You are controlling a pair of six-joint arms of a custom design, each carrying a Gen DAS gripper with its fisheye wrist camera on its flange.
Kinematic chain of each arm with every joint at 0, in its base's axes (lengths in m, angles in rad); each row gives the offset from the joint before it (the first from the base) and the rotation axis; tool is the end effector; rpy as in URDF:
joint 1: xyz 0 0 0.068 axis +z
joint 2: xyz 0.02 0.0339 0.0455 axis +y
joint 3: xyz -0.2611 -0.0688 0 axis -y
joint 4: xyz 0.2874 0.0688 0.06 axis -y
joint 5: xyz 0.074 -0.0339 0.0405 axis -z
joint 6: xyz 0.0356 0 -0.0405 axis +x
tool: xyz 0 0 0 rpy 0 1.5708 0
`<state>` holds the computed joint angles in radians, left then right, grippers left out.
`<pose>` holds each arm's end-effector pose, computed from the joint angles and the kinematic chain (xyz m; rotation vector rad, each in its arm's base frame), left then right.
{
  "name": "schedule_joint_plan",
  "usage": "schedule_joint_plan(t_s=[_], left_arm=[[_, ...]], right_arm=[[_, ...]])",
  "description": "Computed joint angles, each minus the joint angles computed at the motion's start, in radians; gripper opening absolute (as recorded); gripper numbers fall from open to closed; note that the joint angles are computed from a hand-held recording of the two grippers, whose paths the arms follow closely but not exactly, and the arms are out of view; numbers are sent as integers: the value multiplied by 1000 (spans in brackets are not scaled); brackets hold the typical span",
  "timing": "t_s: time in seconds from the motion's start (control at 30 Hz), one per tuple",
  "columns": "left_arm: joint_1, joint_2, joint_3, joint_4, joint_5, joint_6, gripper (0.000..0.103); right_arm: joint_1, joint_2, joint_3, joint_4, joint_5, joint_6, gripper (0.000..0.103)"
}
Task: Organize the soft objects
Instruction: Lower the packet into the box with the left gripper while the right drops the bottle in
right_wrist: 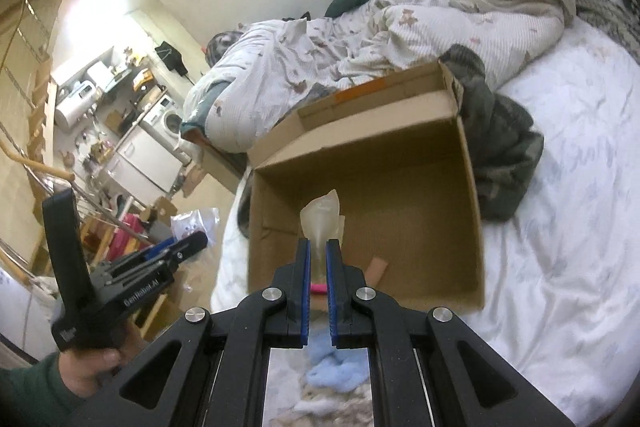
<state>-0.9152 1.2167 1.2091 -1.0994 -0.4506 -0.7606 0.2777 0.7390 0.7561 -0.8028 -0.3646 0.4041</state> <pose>0.1737 -0.2004 0.3214 0.0582 2.5068 -0.0555 0.1784 0.0641 0.2784 -0.0314 2.4205 0.7535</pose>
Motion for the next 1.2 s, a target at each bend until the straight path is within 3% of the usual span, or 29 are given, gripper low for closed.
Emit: schedule_joint_plan(t_s=[0.33,0.43,0.73,0.93,1.2], left_arm=[[27,78,-120,190,47,79,22],[56,89,-140,242,108,67,22],[80,140,-156,299,169,103,22],[112,139,-177,309,235,66,22],[82,149,-162,307,208,77,22]], right_arm=[[-48,117,-84,94,-30,15,9],[-47,153,-88,111,-23,8,9],[-6,289,-74,134,15,1,9],[4,338,-64,133,24,-6,9],[4,378,-60,139,20,-6,9]])
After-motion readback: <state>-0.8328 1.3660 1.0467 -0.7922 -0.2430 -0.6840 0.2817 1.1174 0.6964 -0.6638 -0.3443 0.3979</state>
